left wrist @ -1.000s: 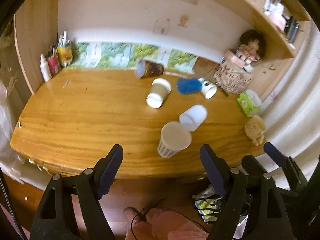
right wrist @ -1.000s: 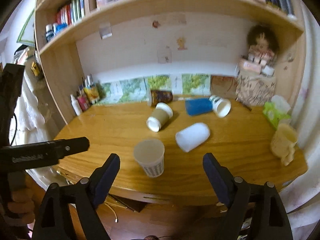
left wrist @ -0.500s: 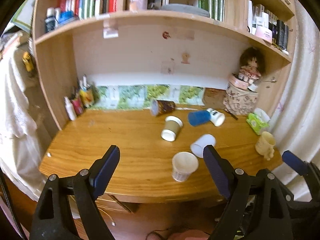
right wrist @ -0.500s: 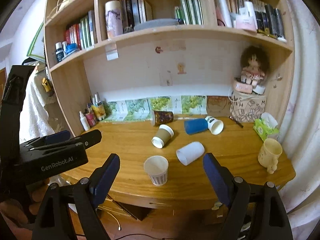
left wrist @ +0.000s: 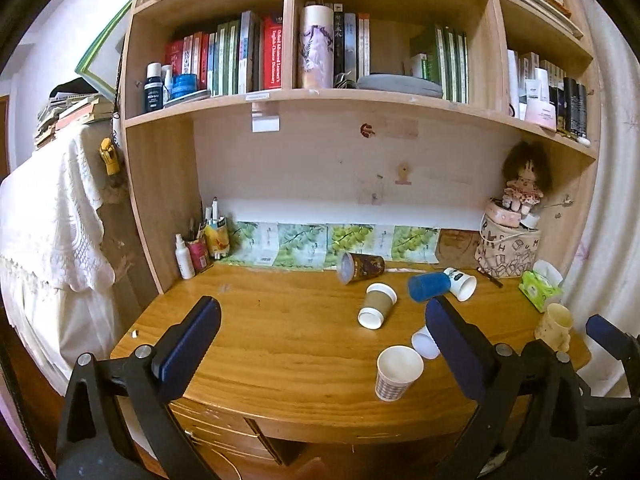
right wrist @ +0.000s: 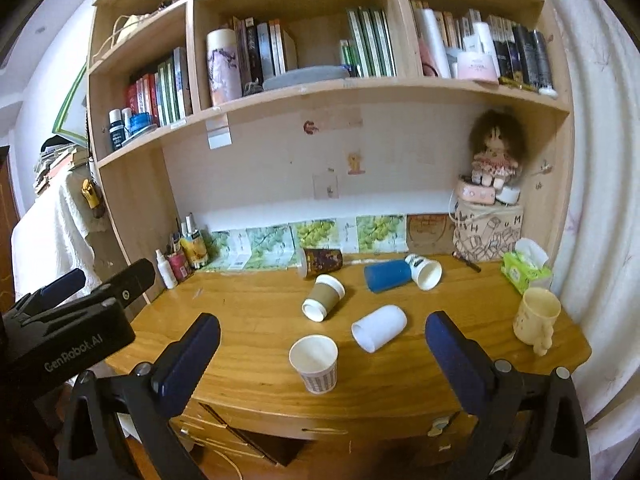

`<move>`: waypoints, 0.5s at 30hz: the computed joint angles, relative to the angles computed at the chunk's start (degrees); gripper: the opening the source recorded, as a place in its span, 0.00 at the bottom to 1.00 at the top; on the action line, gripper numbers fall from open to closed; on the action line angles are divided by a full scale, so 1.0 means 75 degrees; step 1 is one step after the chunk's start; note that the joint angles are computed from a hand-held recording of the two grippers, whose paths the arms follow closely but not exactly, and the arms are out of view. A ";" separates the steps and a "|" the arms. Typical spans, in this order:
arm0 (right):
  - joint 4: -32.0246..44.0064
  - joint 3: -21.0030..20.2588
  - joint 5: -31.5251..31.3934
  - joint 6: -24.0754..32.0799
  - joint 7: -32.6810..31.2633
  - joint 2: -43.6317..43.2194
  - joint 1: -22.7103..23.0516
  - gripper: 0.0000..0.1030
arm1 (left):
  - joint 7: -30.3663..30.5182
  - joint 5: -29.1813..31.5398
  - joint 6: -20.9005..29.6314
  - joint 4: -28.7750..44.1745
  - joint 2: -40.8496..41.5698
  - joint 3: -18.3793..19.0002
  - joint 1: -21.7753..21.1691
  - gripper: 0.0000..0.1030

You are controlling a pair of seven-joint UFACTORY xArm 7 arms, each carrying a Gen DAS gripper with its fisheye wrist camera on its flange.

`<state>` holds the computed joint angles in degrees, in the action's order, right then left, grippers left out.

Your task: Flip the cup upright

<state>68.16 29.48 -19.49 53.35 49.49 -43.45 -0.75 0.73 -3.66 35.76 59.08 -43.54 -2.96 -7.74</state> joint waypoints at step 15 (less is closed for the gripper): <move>-0.0197 -0.0132 0.0006 -0.0025 0.0164 -0.0259 -0.0121 1.00 | 0.0372 -0.0216 -0.0148 -0.0003 0.0075 0.0038 -0.0376 0.99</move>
